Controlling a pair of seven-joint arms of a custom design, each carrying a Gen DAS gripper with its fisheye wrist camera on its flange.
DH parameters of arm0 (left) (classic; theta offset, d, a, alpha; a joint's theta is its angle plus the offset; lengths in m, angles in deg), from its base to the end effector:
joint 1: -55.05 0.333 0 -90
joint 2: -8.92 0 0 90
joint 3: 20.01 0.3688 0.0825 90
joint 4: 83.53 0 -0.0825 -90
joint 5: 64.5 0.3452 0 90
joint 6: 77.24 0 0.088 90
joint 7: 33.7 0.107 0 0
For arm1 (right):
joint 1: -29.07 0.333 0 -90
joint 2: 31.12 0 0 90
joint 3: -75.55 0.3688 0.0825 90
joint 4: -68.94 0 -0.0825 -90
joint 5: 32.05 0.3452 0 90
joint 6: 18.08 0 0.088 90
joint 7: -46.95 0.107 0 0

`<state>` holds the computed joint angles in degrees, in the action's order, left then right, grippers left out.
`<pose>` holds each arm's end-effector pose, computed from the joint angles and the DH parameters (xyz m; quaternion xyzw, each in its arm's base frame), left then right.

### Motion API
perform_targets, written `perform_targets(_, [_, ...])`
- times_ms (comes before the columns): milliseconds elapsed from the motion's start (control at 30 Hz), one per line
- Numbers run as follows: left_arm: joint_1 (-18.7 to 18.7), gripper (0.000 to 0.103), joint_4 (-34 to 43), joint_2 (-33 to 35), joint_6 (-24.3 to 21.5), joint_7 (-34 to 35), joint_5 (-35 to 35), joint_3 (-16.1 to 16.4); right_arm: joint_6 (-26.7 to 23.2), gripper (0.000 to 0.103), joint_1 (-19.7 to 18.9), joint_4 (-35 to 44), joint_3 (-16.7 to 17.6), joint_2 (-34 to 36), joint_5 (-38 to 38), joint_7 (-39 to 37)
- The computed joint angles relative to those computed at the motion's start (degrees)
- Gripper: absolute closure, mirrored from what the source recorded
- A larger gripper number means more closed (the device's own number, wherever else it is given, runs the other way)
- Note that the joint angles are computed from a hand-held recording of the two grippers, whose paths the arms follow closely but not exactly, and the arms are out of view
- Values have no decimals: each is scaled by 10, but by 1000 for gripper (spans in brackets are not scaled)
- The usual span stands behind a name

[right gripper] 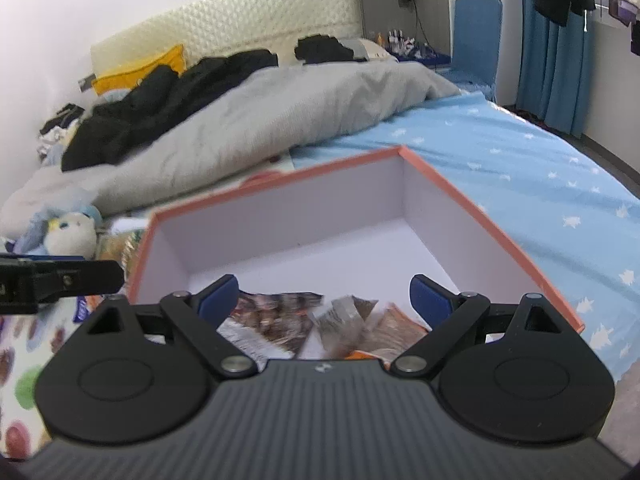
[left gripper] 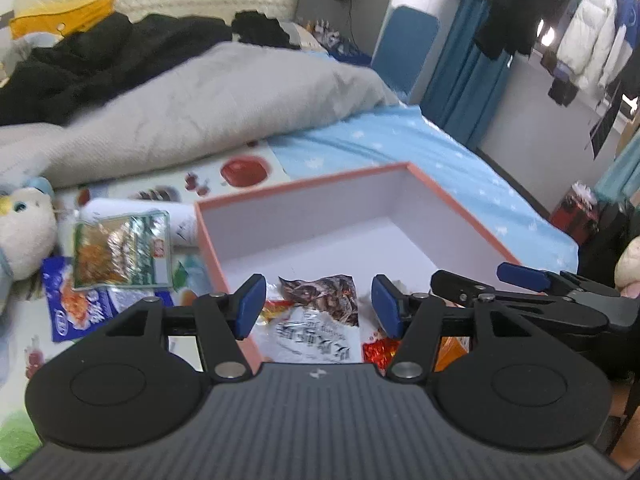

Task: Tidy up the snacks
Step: 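Open both tools to drop the two bags into the pink box, then move both open tools back toward the remaining snacks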

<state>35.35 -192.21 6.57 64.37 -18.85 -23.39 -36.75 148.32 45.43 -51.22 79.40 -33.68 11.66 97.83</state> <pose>0.4440 -0.3344 0.6489 -0.7174 0.5640 -0.3323 0.2383 0.5217 0.1484 0.5993 -0.7380 0.5060 -0.1798 0.4086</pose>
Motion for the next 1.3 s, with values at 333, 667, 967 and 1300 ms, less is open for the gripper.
perform_targets(333, [12, 38, -18, -76, -31, -3, 16, -7, 4, 9, 18, 16, 7, -39, 6, -8])
perform_targets(667, [33, 37, -81, -171, -31, -16, 12, -16, 1, 9, 43, 10, 23, -72, -10, 1])
perform_targets(967, [35, 37, -155, -263, -58, -12, -8, -20, 1, 9, 64, -26, 45, -99, -36, 46])
perform_targets(1300, [27, 37, -256, -353, -79, -41, -62, -9, -20, 9, 99, -78, 53, -135, -42, 82])
